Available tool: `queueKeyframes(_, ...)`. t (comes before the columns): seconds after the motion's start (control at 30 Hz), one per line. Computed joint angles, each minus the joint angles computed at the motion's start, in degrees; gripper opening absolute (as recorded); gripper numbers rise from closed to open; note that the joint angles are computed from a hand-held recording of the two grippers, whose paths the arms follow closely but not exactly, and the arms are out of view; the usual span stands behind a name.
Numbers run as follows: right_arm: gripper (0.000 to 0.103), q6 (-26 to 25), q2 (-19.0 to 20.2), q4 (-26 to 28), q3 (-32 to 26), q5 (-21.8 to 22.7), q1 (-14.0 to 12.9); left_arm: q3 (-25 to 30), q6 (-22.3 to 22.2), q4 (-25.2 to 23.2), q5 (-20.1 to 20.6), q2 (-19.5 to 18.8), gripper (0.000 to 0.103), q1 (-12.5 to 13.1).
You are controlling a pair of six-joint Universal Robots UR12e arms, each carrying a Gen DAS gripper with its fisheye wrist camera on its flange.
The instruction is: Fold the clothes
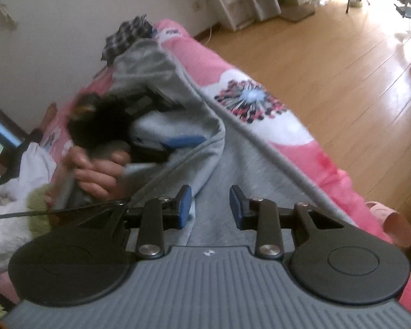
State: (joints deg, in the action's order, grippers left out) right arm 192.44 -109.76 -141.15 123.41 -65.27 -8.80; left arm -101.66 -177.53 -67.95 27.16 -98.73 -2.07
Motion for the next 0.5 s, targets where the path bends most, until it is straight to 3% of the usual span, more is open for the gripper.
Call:
queueKeyframes(0.13,0.030,0.27,0.97,-0.38,-0.14,1.99,-0.50,0.98,-0.65,0.63,0.27,1.70,0.071,1.95)
queueKeyframes(0.23,0.030,0.94,1.95,-1.69,-0.28,4.74,-0.83,3.00,5.21,-1.87,3.53,3.65,0.071,3.31)
queueKeyframes(0.3,0.031,1.46,2.93,-2.69,-0.51,6.81,-0.75,4.60,11.68,-4.69,8.61,5.20,0.073,4.31)
queueKeyframes(0.43,0.031,2.55,4.32,-2.95,-1.14,9.24,-0.14,6.60,24.93,-8.82,23.44,8.16,0.073,4.98)
queueKeyframes(0.5,0.032,3.18,4.73,-2.89,-1.35,10.10,0.20,5.75,30.86,-10.76,27.29,9.59,0.073,5.29)
